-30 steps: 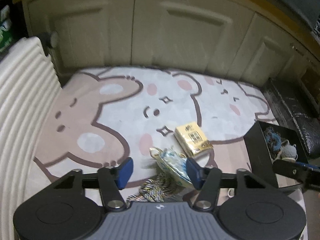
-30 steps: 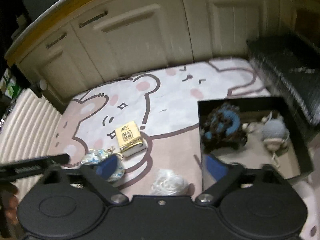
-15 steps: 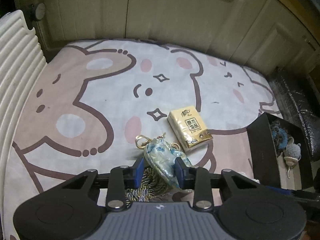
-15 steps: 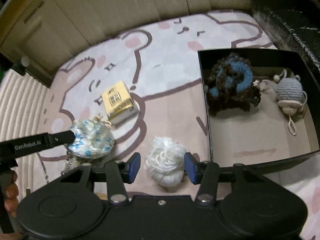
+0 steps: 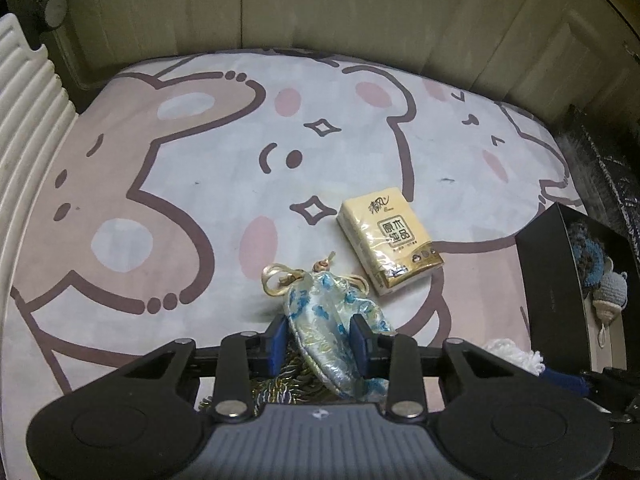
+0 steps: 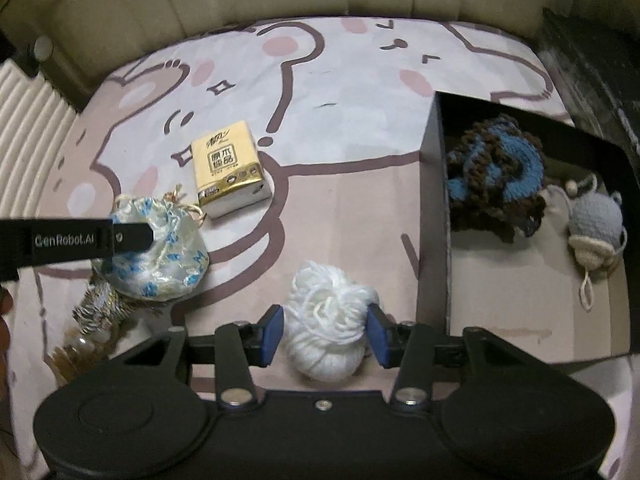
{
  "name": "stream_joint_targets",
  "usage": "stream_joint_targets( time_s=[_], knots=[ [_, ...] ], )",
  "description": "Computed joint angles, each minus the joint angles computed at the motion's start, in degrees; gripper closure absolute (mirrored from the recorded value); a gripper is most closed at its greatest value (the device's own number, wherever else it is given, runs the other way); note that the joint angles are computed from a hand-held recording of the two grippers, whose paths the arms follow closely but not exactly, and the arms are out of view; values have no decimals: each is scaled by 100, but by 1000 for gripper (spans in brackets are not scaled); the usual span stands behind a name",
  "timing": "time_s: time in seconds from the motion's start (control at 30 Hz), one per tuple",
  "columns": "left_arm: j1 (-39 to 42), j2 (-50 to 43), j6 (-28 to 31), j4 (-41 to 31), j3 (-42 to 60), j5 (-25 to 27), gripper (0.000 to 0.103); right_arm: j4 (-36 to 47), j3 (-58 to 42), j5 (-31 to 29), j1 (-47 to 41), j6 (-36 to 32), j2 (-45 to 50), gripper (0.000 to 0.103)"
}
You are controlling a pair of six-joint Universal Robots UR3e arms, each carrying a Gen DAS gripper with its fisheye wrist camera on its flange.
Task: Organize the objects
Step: 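Close the left tool on the blue pouch while the right tool grasps the white yarn ball, then lift the blue pouch with the left tool while the right tool carries the yarn toward the box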
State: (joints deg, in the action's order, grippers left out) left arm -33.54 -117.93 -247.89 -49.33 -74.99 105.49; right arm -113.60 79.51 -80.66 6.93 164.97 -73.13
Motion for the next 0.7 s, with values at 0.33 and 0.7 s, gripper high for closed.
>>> stream_joint_targets(
  time_s=[0.33, 0.7],
  knots=[
    [-29, 29, 10, 210, -56, 155, 84, -253, 73, -398, 220, -220, 54, 67],
    [-361, 286, -302, 73, 60, 876, 85, -454, 320, 207, 3, -28, -465, 101]
  ],
)
